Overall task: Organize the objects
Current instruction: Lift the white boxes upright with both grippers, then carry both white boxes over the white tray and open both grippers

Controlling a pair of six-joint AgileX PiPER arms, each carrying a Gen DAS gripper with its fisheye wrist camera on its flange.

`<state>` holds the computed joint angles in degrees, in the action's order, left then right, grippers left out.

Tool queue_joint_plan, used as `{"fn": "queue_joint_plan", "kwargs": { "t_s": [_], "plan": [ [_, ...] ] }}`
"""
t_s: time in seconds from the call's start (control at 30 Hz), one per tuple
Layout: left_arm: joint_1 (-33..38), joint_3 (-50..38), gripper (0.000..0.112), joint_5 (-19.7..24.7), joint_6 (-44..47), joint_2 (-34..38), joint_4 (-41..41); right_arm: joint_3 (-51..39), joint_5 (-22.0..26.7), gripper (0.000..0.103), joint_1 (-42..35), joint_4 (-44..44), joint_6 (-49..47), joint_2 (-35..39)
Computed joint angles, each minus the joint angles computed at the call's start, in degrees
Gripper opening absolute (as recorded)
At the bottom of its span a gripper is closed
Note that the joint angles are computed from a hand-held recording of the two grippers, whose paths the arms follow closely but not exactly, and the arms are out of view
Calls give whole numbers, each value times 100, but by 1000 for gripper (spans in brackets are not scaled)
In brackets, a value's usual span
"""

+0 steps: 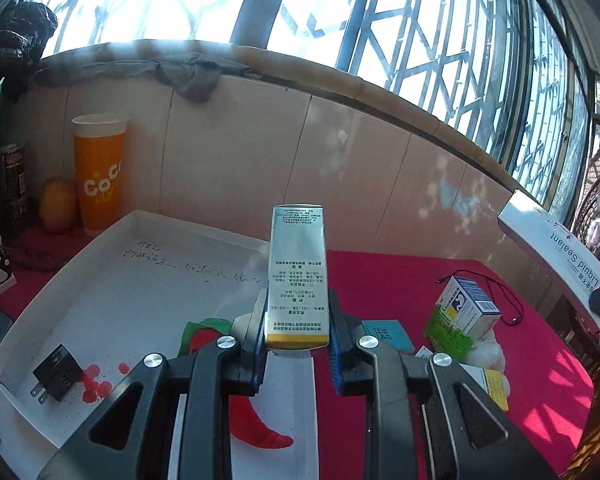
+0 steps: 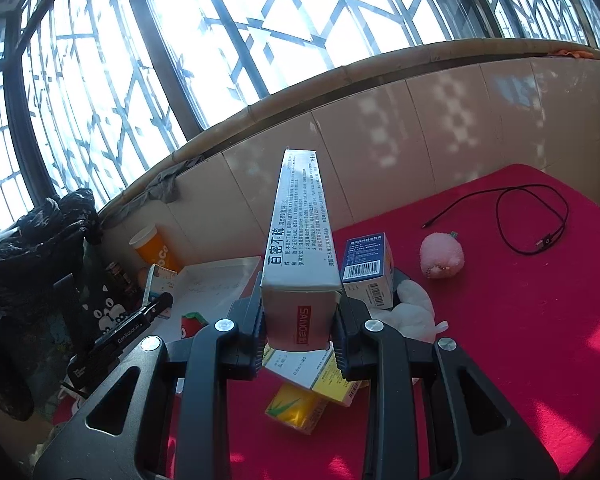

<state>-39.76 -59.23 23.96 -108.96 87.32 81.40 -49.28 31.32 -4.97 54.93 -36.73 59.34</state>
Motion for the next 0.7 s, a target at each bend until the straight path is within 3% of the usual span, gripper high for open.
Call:
{"fn": "queue_joint_plan", "kwargs": {
  "t_s": [0.2,0.4,0.5,0.7],
  "plan": [
    [164,-286,24,-478,-731,536,788,8,31,27,-76,83,-123,41],
    [-174,-1085,24,-575,495,1238,86,-12,-91,27,38,-163,80,47],
    [-540,-1073,24,-137,400,1117,357,-49,-243,27,255,-480,322,23],
    [-871,-832,24,848,662,332,-114,-160,-652,27,1000,-1234,974,8]
  ]
}}
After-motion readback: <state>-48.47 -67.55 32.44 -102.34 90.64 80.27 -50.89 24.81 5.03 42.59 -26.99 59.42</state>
